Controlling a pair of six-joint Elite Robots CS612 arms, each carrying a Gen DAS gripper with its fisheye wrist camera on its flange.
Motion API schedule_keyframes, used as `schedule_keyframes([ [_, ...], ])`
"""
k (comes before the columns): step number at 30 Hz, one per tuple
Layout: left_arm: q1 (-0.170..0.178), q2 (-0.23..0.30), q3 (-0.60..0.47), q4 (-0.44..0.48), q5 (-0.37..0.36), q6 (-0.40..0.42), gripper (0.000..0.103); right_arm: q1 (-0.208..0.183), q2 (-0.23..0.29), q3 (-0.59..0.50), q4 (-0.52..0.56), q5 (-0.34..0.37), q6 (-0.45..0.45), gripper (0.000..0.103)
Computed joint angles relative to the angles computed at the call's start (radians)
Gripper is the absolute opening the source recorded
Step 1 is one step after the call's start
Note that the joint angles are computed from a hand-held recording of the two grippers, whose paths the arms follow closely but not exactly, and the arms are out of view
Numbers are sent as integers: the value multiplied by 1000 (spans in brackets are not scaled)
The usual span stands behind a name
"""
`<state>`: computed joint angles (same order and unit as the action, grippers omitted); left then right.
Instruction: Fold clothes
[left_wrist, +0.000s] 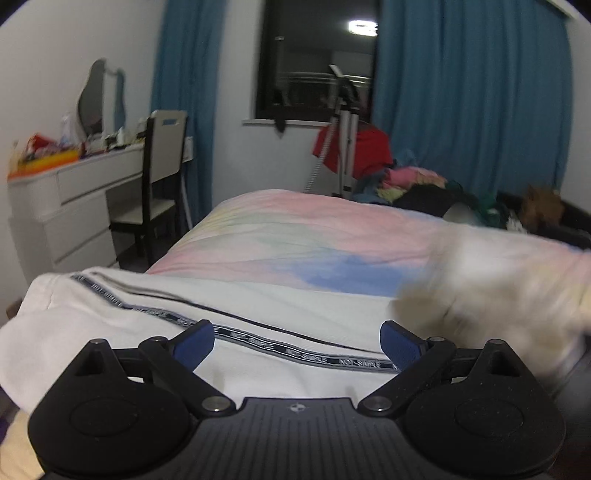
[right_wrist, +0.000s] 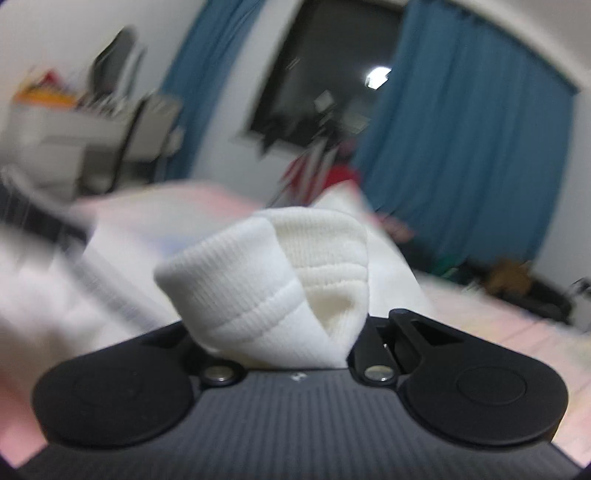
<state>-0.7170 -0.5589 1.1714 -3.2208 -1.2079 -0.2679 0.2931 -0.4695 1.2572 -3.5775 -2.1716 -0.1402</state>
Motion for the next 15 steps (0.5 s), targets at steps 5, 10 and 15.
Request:
schedule_keyframes([
  [5,15,2,-6,-6,-27,-117,98,12,9,-11,141,36,123,15],
  [10,32,22,-35,18,-112,-220,98,-41,-85,128,73,384,316,89],
  [15,53,35,-46,1,-252,-290,98,-63,-189,278,25,517,364,87],
])
